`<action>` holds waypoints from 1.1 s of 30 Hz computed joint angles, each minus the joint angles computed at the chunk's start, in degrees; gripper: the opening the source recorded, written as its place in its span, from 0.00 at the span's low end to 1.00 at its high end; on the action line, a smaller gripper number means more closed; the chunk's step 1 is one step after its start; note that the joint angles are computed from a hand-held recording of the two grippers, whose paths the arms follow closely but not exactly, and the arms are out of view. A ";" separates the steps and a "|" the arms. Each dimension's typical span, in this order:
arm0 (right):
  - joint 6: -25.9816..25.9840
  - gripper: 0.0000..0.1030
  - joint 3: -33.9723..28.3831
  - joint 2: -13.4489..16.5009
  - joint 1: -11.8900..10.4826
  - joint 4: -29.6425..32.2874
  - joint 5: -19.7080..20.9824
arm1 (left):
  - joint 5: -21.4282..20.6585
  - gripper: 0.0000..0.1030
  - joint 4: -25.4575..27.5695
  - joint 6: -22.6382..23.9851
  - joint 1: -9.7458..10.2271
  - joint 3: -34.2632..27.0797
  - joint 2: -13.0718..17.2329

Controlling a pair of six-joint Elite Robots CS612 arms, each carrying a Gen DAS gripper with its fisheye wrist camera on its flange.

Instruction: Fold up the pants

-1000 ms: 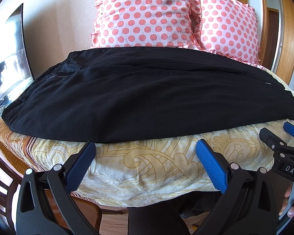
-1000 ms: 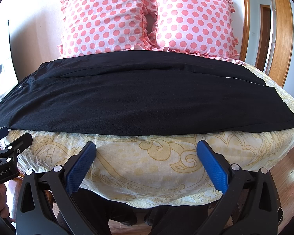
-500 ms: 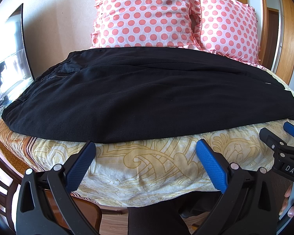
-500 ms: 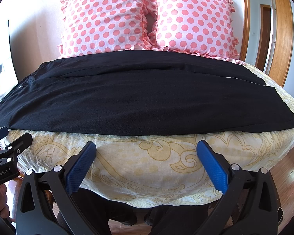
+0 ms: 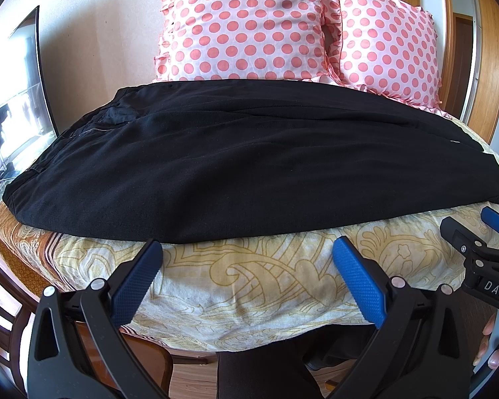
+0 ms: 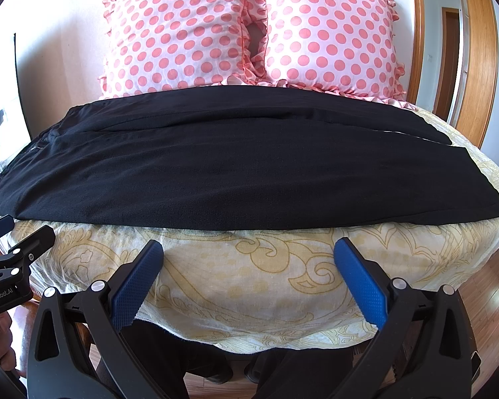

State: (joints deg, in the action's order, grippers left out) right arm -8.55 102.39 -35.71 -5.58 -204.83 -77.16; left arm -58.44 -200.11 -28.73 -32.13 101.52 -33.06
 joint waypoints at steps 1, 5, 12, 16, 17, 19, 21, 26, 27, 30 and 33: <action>0.00 0.99 0.00 0.00 0.00 0.00 0.00 | 0.00 0.98 0.00 0.00 0.00 0.00 0.00; 0.02 0.99 0.01 -0.01 0.00 -0.02 0.01 | 0.00 0.98 0.00 0.00 0.00 0.00 0.00; 0.00 0.99 0.04 -0.05 -0.01 0.02 0.01 | 0.00 0.98 0.00 0.00 0.00 0.00 0.00; -0.01 0.99 0.04 -0.06 -0.02 0.00 0.02 | 0.00 0.98 0.00 0.00 0.00 0.00 0.00; 0.02 0.99 0.03 -0.06 -0.03 -0.01 0.04 | 0.00 0.98 0.00 0.00 0.00 0.00 0.00; 0.01 0.99 0.02 -0.06 -0.03 0.02 0.04 | -0.08 0.98 0.15 -0.06 0.01 0.00 -0.04; 0.12 0.99 0.04 -0.04 -0.05 -0.04 0.10 | -0.36 0.98 0.78 -0.29 0.06 0.02 -0.21; 0.07 0.99 -0.10 0.48 0.01 -0.99 0.40 | -1.08 0.98 2.20 -0.46 0.18 -0.13 -0.74; -0.28 0.99 0.02 0.25 -0.12 -0.65 0.61 | -1.27 0.98 2.27 -0.32 0.25 -0.34 -0.70; -2.44 0.99 -0.13 -0.08 -0.70 1.31 3.08 | -1.20 0.98 2.17 -0.10 0.20 -0.26 -0.74; -4.22 0.99 -0.48 -0.64 -2.04 4.45 7.89 | -1.36 0.98 1.81 0.91 0.23 0.18 -1.04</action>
